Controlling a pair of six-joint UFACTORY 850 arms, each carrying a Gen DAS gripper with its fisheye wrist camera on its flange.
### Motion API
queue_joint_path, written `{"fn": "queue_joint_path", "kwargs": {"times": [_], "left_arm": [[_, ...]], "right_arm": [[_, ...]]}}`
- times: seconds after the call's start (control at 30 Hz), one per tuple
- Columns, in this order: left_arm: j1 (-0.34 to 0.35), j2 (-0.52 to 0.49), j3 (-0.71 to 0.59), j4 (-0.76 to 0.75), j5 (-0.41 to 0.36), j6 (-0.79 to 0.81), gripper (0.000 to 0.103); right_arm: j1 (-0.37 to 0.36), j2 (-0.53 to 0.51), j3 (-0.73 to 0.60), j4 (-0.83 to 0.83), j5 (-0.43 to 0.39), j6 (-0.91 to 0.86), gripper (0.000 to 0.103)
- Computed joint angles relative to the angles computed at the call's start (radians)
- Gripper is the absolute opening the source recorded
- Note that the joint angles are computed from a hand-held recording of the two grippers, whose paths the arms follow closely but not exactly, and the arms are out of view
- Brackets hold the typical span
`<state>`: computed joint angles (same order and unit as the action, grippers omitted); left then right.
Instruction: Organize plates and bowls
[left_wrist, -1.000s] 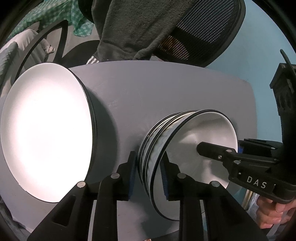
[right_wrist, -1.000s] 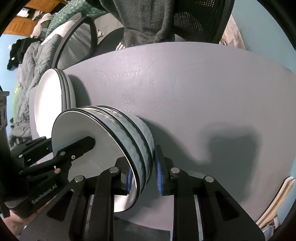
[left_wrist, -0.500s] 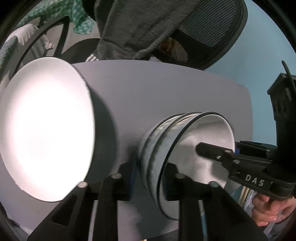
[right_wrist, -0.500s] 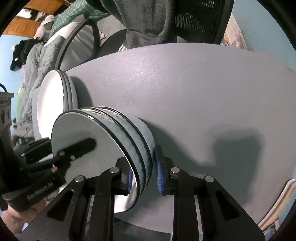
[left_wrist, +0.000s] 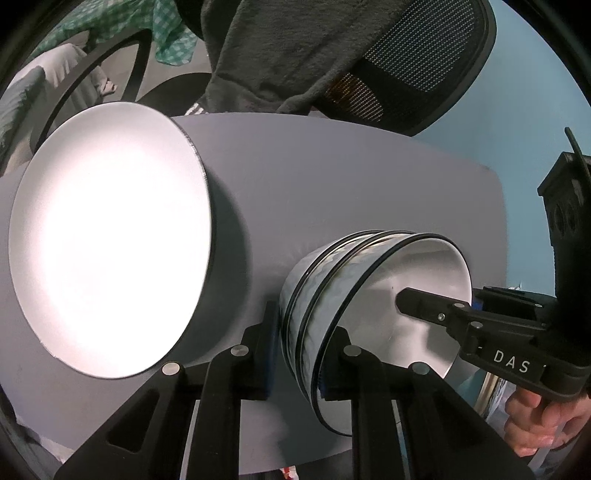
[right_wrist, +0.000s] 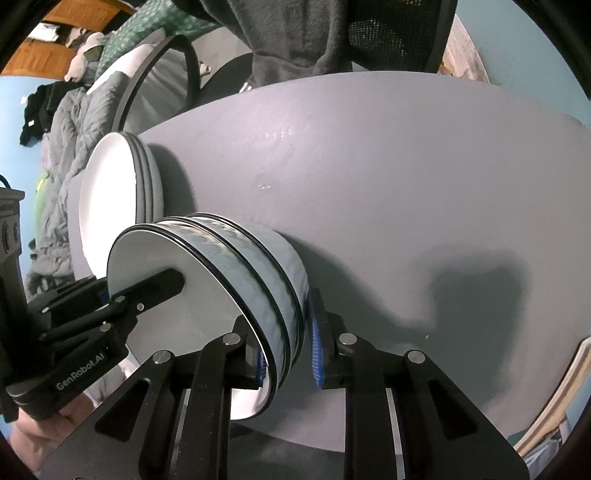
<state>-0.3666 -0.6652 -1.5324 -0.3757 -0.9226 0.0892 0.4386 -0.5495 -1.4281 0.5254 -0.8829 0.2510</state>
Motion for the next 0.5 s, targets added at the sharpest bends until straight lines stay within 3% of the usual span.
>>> {"fn": "queue_joint_path", "kwargs": {"times": [0.5], "left_arm": [[0.076, 0.09, 0.013, 0.024, -0.008, 0.008, 0.016]], "right_arm": [[0.063, -0.055, -0.194, -0.076, -0.067, 0.08, 0.019]]}}
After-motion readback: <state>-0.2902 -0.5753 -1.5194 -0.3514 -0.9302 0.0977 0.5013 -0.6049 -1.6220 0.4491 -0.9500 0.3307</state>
